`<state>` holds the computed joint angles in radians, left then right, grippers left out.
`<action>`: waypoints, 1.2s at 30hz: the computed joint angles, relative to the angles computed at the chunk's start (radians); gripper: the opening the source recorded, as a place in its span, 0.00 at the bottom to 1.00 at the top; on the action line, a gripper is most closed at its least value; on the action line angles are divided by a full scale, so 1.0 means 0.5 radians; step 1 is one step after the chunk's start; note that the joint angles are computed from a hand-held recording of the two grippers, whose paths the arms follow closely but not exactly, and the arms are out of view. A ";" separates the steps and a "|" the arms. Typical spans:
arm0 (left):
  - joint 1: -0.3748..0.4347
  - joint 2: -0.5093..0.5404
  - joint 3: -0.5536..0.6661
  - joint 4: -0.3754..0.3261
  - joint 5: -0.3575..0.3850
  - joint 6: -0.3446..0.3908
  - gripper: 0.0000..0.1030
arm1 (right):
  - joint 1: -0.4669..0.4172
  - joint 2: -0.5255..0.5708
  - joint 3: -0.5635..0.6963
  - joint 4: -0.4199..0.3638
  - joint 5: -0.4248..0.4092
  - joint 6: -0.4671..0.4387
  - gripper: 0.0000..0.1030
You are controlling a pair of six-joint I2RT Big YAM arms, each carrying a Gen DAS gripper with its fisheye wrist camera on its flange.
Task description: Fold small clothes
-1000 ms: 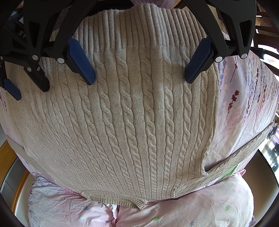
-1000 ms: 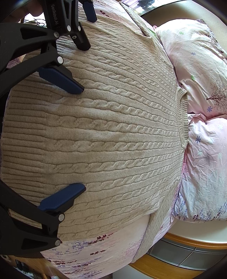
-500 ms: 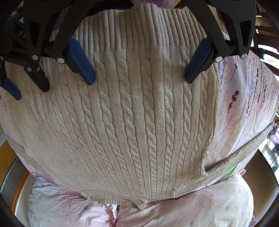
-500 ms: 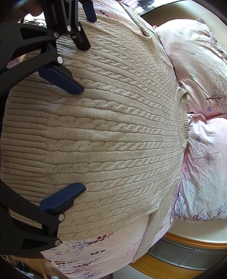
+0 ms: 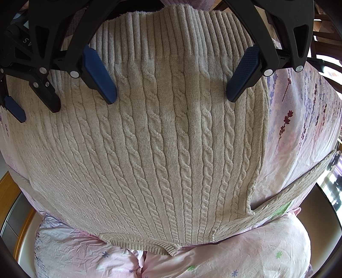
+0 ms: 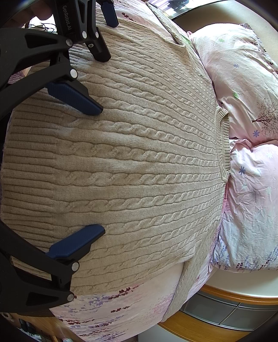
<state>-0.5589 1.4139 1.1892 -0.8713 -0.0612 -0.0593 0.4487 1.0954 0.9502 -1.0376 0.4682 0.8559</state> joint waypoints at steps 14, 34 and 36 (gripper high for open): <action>0.041 -0.018 0.021 0.063 0.056 0.179 0.99 | -0.980 -0.609 -0.147 0.495 -0.366 -0.451 0.98; 0.853 0.211 0.253 0.773 0.352 -0.198 0.99 | -2.669 0.243 0.074 0.796 -1.021 -0.265 0.07; 0.903 0.225 0.268 0.786 0.325 -0.216 0.99 | -2.512 0.122 0.062 0.905 -0.806 -0.424 0.07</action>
<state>-0.1072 1.5265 1.3233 -0.4781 0.1011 -0.1673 -0.8075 1.1562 0.9811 -0.5854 0.0652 0.6441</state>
